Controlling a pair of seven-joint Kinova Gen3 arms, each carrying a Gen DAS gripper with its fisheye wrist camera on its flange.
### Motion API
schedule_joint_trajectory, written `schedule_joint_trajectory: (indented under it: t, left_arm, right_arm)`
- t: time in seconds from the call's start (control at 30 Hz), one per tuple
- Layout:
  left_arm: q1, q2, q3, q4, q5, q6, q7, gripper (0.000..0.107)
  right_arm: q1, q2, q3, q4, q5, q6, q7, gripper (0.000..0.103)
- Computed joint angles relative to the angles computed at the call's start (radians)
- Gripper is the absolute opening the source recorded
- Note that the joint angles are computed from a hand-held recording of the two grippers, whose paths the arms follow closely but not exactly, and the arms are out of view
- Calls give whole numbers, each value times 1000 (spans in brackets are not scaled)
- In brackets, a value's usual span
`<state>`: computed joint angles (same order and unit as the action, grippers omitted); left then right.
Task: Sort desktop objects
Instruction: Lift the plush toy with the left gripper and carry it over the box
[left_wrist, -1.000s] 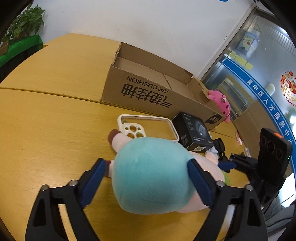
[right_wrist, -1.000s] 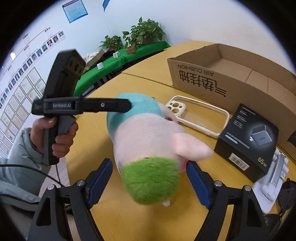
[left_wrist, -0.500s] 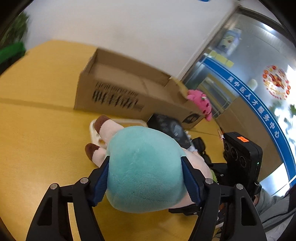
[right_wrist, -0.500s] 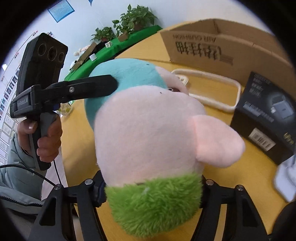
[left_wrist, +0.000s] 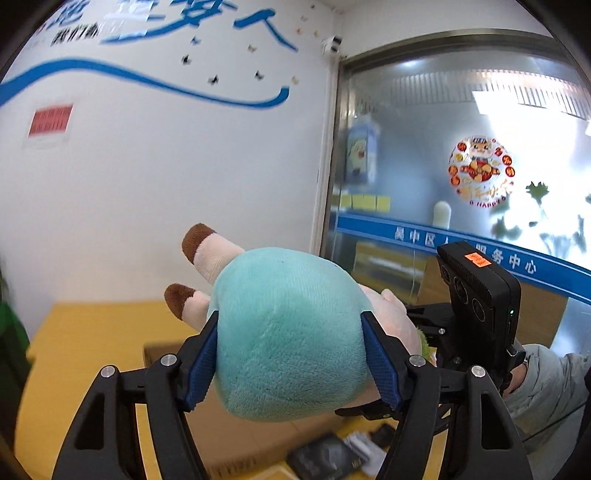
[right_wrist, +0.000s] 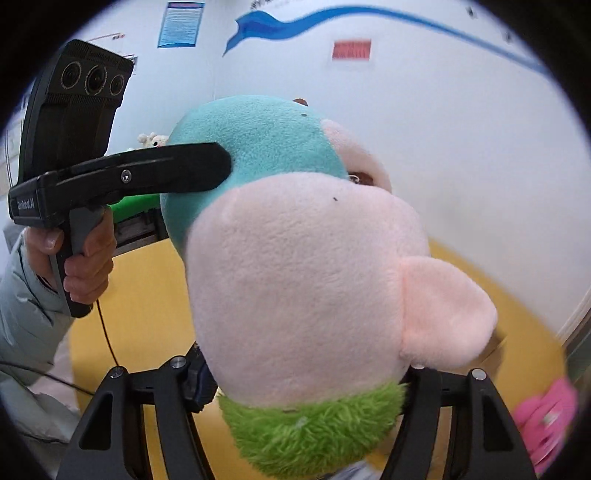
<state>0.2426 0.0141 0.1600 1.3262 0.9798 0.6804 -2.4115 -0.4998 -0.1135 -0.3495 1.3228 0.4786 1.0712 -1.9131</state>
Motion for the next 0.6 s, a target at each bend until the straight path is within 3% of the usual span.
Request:
schedule_joint_trajectory:
  t: [0.07, 0.17, 0.33, 0.47, 0.6]
  left_arm:
    - [9, 37, 1, -93, -51, 1, 41, 75]
    - [-25, 99, 70, -232, -146, -17, 109, 75]
    - [23, 208, 56, -451, -308, 4, 252, 75]
    - [53, 293, 63, -578, -435, 21, 347, 75]
    - [94, 390, 52, -698, -556, 56, 436, 75]
  right_arm:
    - [-14, 27, 43, -93, 14, 19, 74, 68]
    - [0, 80, 53, -232, 17, 71, 184, 68]
    - [-14, 176, 130, -452, -28, 138, 349, 68]
    - [10, 246, 197, -548, -113, 135, 452, 68]
    - [61, 294, 242, -561, -218, 102, 520, 68]
